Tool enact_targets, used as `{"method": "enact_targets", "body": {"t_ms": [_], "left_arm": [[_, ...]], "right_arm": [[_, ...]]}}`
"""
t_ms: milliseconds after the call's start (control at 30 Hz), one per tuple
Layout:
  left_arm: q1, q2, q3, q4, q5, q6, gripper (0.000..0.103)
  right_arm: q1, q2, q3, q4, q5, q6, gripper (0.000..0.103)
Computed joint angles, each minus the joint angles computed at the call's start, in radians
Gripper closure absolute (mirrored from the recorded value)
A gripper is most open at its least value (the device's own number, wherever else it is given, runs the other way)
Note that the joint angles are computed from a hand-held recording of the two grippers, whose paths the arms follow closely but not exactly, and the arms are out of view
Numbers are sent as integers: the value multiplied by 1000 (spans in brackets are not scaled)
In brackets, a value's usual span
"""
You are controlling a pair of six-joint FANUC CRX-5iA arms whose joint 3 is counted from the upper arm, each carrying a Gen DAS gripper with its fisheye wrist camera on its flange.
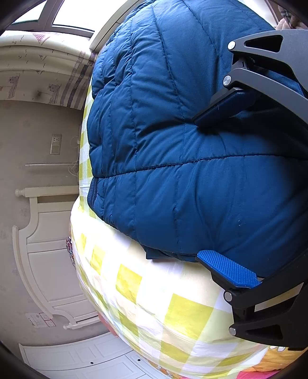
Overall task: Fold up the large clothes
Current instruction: 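Press the folded jacket flat with the left tool while the right tool lifts a jacket end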
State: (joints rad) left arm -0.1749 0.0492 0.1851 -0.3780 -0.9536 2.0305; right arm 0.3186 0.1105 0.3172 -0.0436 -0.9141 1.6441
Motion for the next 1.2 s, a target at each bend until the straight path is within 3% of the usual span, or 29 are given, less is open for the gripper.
{"method": "enact_targets", "body": {"t_ms": [67,233,500,667,833,933,1067,1100,1133,1200], "left_arm": [[0,-3,-4,-2,5,1,4],[0,-3,-5,-2,4,2,4],[2,-2,-4,0,3,-1,4],[3,-2,-4,0,4,-2,4],[3,-5,-8,1,8,1,4],[3,-7,-11,1,10,2,4],[3,-12,-19,1,16,6,4],[-2,-10,-16,-6,13,14,4],[-1,-12,-18,-8,16,21,4],[1,-13,-22,1,21,20,4]], "right_arm": [[-49,-27,-22,-18,11,-65,9],[-250,-89,-24,-395,-66,-23,14],[-398,-130,-95,-664,-193,19,21],[-395,-67,-39,-730,-217,25,22],[-335,-5,40,-684,-226,-51,17],[-274,55,112,-599,-211,-201,15],[-211,74,103,-520,-82,-358,14],[-212,76,100,-539,-64,-344,22],[-232,77,92,-604,-47,-309,49],[-294,66,56,-765,-23,-216,62]]}}
